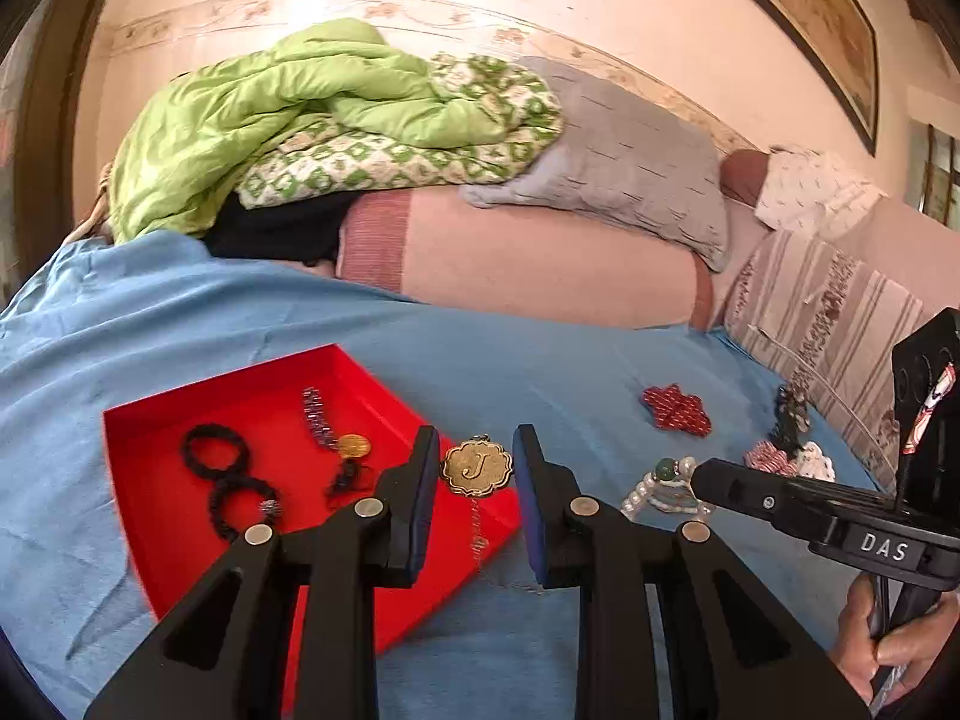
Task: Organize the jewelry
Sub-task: 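Carry the J pendant and pearl necklace in both grippers over the red tray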
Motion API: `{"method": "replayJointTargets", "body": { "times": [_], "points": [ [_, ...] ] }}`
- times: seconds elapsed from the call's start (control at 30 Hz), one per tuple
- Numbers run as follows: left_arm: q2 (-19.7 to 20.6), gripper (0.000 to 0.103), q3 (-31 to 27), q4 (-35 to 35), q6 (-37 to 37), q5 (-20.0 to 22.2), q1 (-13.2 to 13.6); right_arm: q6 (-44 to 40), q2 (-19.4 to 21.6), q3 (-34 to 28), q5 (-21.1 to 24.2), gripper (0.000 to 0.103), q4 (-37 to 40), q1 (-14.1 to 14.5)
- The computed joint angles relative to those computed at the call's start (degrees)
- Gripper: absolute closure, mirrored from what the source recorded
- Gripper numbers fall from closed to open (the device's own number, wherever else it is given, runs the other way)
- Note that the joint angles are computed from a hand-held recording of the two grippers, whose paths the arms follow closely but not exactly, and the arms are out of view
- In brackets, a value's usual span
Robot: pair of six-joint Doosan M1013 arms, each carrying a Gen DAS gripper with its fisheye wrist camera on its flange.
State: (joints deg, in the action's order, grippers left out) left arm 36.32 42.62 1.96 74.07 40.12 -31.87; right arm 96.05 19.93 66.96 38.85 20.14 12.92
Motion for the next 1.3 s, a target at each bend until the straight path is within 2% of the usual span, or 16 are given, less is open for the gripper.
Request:
{"method": "replayJointTargets", "body": {
  "times": [0.37, 0.6, 0.8, 0.87, 1.1, 1.3],
  "points": [
    [-1.48, 0.079, 2.87, 1.2, -7.16, 0.44, 3.29, -1.26, 4.85, -8.11, 3.43, 0.093, 1.97, 2.03],
    [-2.45, 0.079, 4.79, 4.81, -13.33, 0.79, 4.43, -1.49, 8.75, -13.91, 6.94, 0.092, 4.37, 2.89],
    [-5.21, 0.079, 9.5, 19.69, -31.44, -4.14, 4.9, -2.07, 10.84, -17.54, 8.28, 0.092, 5.13, 3.62],
    [-5.32, 0.079, 9.73, 16.39, -30.36, -4.77, 5.65, -2.3, 11.11, -18.05, 8.52, 0.092, 5.15, 3.79],
    [-4.33, 0.079, 8.03, 9.7, -23.02, -3.07, 5.88, -1.65, 11.87, -18.84, 9.48, 0.092, 4.76, 3.82],
    [-2.3, 0.079, 4.78, 5.65, -16.93, 1.31, 5.18, -0.75, 13.51, -20.73, 11.52, 0.092, 4.52, 3.81]
  ]
}}
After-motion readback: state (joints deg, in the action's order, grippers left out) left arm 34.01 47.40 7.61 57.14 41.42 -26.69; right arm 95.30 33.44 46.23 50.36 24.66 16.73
